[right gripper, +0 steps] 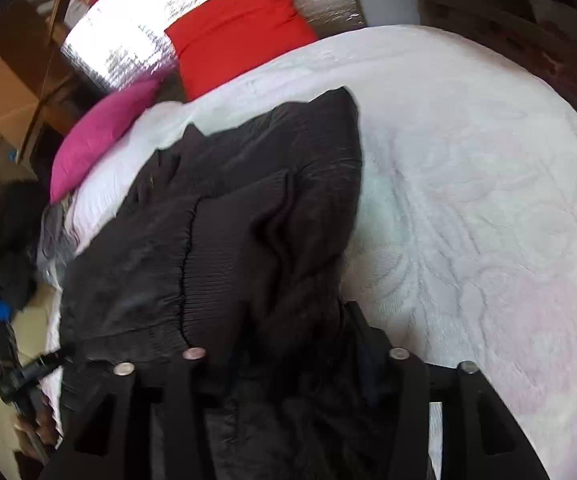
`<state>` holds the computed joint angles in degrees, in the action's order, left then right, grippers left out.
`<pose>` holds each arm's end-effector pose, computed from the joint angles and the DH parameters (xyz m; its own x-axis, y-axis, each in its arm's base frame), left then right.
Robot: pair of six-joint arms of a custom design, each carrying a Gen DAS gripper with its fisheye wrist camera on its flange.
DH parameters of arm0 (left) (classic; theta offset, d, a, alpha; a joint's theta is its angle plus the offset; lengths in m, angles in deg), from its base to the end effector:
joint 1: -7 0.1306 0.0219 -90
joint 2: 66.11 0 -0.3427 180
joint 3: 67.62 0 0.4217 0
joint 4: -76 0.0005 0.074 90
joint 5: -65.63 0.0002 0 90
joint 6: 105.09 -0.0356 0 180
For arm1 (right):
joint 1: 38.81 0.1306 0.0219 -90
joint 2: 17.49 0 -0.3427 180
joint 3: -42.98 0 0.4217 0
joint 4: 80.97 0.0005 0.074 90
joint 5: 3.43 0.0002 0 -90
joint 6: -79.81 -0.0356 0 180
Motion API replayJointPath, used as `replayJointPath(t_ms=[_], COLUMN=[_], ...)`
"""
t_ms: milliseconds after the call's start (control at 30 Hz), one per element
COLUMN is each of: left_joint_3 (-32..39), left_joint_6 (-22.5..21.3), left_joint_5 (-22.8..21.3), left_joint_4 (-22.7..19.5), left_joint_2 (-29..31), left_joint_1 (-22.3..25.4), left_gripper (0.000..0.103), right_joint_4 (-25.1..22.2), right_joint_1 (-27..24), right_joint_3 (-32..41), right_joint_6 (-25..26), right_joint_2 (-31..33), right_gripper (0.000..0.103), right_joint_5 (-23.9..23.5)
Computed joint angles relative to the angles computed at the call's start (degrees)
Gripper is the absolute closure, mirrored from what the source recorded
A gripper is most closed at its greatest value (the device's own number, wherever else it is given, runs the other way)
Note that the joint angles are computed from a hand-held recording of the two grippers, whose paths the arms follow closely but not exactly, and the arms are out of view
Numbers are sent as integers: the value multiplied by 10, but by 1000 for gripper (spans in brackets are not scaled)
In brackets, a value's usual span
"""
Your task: Fold large clothes
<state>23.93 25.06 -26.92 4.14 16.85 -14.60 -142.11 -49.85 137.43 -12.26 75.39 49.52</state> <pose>0.4151 -0.1632 0.4358 -0.8599 -0.3524 -0.3694 -0.2686 0.9276 -0.2596 0.5069 -0.0776 0.3960 -0.8510 0.1954 -0.4874 -0.1160 0.8353 0.5375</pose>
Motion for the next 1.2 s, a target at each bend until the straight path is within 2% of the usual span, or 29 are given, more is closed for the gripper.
replayJointPath(t_ms=[100,233,367,400,467,500,600,633,667,700,767,800,867,967,1067,1200], left_joint_3=[-14,-37,-86,-89,-118,-122,-163,-170,-191,-197,-232,-237,-258,-268,-271,-283], left_joint_6=[2,12,53,59,93,100,172,187,233,245,307,313,345,363,364,365], left_joint_5=[-32,-80,-129,-136,-174,-180,-217,-220,-215,-212,-168,-160,-112,-93,-72,-61], left_joint_4=[-14,-23,-36,-38,-66,-71,-112,-120,-138,-141,-144,-141,-126,-114,-117,-107], left_joint_2=[-42,-98,-184,-188,-231,-236,-279,-287,-308,-312,-334,-336,-344,-349,-337,-349], left_joint_1=[-17,-48,-105,-113,-167,-176,-255,-268,-305,-314,-350,-353,-366,-372,-370,-366], left_gripper=[26,26,26,25,25,25,25,25,25,25,25,25,25,22,19,19], right_joint_4=[9,24,28,28,15,-2,-71,-100,-145,-179,-235,-262,-303,-321,-312,-306], right_joint_1=[-22,-62,-98,-107,-126,-138,-167,-175,-187,-199,-214,-220,-223,-215,-184,-146], right_joint_3=[-23,-75,-133,-149,-178,-193,-223,-230,-239,-245,-263,-269,-287,-316,-334,-343], right_joint_6=[-22,-26,-14,-4,25,50,132,161,208,245,306,333,375,396,377,354], right_joint_2=[-33,-91,-155,-171,-203,-220,-252,-260,-270,-275,-290,-295,-307,-326,-328,-306], right_gripper=[34,34,33,33,33,33,32,32,32,32,32,29,29,29,29,29], right_joint_5=[-40,-99,-151,-161,-178,-187,-197,-193,-188,-187,-179,-172,-139,-76,-23,0])
